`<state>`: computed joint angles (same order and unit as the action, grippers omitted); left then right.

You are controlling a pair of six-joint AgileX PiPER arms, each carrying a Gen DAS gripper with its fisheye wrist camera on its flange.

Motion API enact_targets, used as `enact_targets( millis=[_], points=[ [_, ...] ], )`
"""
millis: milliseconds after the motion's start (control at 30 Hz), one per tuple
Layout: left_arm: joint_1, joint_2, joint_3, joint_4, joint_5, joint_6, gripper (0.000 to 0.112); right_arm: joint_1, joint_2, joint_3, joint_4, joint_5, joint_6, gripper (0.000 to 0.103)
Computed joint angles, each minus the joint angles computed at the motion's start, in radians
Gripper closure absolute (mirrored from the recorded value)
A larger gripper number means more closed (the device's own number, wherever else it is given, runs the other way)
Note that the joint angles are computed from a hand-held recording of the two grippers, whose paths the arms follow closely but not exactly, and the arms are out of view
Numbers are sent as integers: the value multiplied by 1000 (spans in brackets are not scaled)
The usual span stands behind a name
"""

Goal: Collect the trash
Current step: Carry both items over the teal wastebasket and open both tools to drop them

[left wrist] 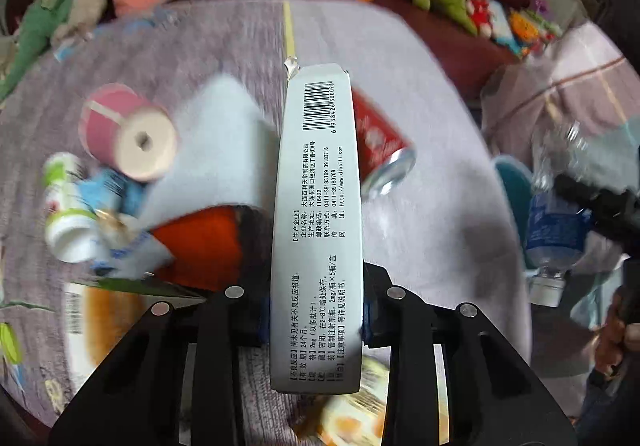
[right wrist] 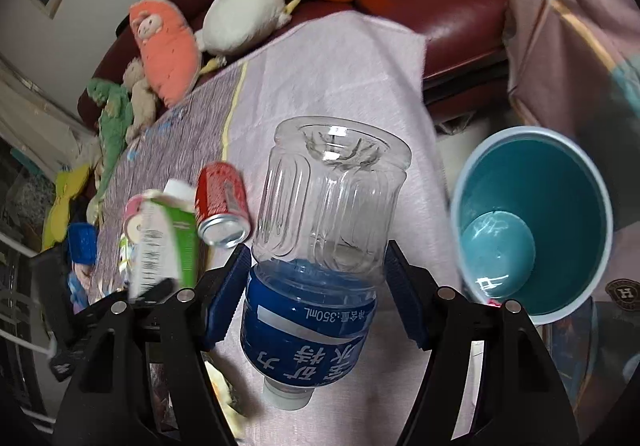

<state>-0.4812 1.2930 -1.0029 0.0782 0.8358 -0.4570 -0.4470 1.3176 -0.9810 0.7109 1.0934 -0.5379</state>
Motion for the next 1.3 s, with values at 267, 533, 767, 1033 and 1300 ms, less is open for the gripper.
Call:
enact_targets(
  millis=[267, 533, 767, 1033, 1300],
  points=[
    [-126, 0, -197, 13, 58, 0, 80, -234, 46, -52, 24, 36, -94, 38],
    [-288, 362, -487, -140, 44, 117, 80, -449, 166, -127, 5, 25, -154, 38],
    [-395, 730, -864, -194, 148, 183, 80, -525, 266, -181, -23, -18, -156, 38],
    [-432, 1013, -1229, -159, 288, 154, 41, -534, 330, -225, -62, -51, -139, 38],
    [-401, 941, -1099, -161, 243, 149, 36, -503, 360, -229, -62, -70, -132, 38]
  ],
)
